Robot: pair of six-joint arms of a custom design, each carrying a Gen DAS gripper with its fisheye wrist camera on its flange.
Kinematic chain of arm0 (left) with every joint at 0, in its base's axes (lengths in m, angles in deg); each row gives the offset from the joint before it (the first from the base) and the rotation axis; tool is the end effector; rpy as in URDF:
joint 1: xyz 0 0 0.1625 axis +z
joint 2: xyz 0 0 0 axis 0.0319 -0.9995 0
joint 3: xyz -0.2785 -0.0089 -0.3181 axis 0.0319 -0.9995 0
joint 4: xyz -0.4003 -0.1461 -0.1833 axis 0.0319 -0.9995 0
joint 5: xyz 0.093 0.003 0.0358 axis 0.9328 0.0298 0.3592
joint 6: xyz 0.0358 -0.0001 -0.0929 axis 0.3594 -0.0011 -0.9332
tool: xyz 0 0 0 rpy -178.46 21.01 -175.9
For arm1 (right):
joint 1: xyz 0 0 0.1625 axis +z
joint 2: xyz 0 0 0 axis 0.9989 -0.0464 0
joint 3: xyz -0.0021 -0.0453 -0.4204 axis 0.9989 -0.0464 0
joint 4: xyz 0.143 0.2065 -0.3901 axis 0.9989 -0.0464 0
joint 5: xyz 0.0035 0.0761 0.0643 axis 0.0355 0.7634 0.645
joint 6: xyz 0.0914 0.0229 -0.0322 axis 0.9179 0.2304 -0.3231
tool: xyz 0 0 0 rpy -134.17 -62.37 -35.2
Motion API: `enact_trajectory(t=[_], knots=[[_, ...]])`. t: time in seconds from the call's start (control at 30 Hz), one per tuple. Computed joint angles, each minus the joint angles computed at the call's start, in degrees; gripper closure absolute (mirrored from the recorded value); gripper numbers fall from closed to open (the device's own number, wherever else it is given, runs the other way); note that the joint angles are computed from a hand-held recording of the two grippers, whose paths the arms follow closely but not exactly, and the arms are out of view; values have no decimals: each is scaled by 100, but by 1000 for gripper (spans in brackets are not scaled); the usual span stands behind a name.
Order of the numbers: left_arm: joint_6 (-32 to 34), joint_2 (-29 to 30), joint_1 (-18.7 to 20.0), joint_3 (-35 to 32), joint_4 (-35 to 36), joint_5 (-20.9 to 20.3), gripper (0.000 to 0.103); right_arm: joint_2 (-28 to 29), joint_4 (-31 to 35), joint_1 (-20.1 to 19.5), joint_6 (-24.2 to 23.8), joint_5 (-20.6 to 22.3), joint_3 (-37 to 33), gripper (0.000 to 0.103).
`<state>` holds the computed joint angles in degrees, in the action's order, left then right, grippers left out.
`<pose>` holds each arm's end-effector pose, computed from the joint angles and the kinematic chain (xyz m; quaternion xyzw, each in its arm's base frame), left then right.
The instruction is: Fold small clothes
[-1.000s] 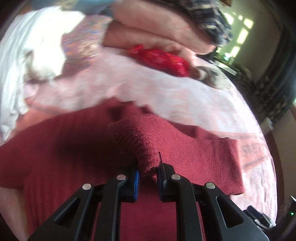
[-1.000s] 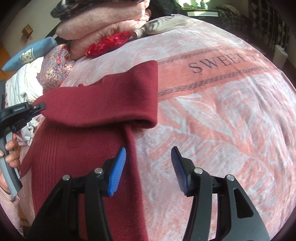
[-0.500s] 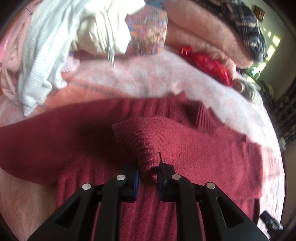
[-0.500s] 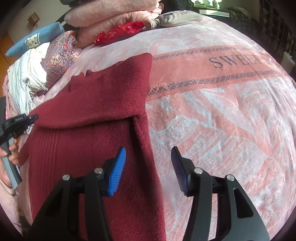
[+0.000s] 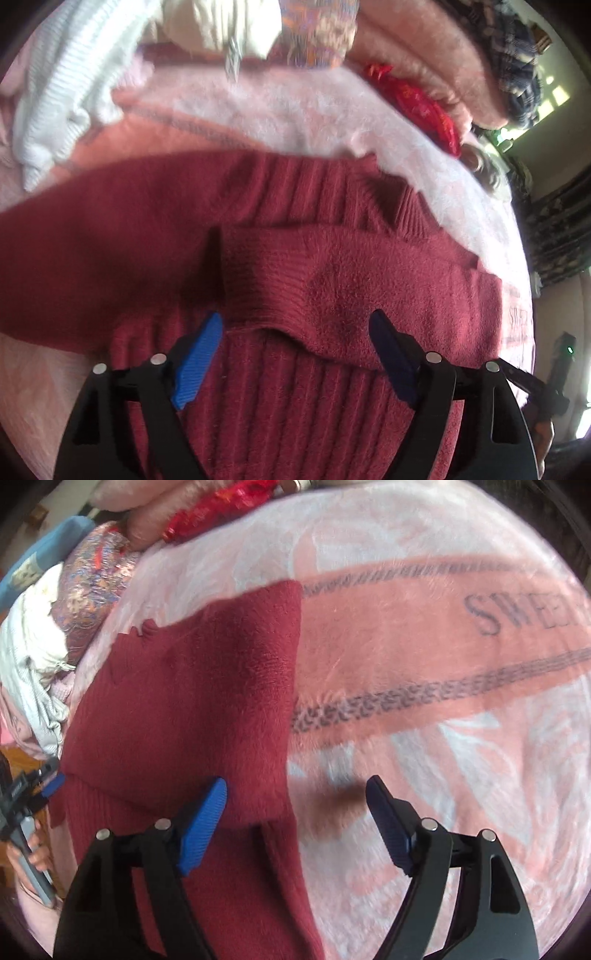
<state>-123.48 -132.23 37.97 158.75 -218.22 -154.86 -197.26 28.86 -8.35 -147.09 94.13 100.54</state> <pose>-0.2051 -0.3979 0.1322 0.1409 0.9640 -0.0852 0.2086 0.0457 -0.2090 0.2614 -0.2348 -0.9119 0.2305 0.2452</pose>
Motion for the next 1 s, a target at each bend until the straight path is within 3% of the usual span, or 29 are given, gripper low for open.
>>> enact_trajectory(t=[0.03, 0.07, 0.1, 0.13, 0.17, 0.27, 0.33, 0.4, 0.47, 0.57, 0.67, 0.73, 0.87, 0.93, 1.0], knots=[[-103, 123, 28, -56, 88, 19, 23, 206, -65, 116, -32, 117, -66, 24], [-257, 255, 72, -93, 104, -18, 25, 382, -105, 310, -22, 283, -124, 34], [-318, 333, 104, -114, 93, -90, 46, 398, -124, 337, -160, 212, -149, 65], [-345, 407, 120, -133, 78, -146, 75, 389, -12, 326, -132, -99, -213, 83], [-344, 433, 94, -111, -32, -157, 76, 364, 71, 315, -37, -170, -261, 91], [-262, 295, -165, 31, -209, 262, 76, 383, 134, 442, 53, 105, -275, 92], [-307, 271, -202, 17, 74, 469, 58, 337, 49, 85, -112, -47, -169, 91], [-312, 241, -138, 7, 394, 616, 51, 270, -38, -37, -238, -157, -122, 89], [-235, 8, -34, 79, 399, 462, 41, 242, -10, 152, -206, -12, -115, 81], [-274, -539, -87, 210, 633, 487, 28, 306, 79, 1057, 435, 918, -62, 58], [-329, -1061, -82, 300, 758, 100, 25, 544, 240, 1936, 1209, 1743, 41, 57], [-386, -1154, 44, 318, 654, -389, 25, 671, 279, 2362, 1568, 1962, 110, 57], [-523, -813, 274, 336, 173, -1106, 25, 662, 45, 2493, 1169, 1562, 49, 58], [-658, -559, 330, 361, -206, -1308, 26, 1046, -47, 2549, 1056, 1675, -126, 59], [-733, -250, 419, 332, -614, -1481, 26, 1346, -119, 2330, 829, 1604, -267, 59]])
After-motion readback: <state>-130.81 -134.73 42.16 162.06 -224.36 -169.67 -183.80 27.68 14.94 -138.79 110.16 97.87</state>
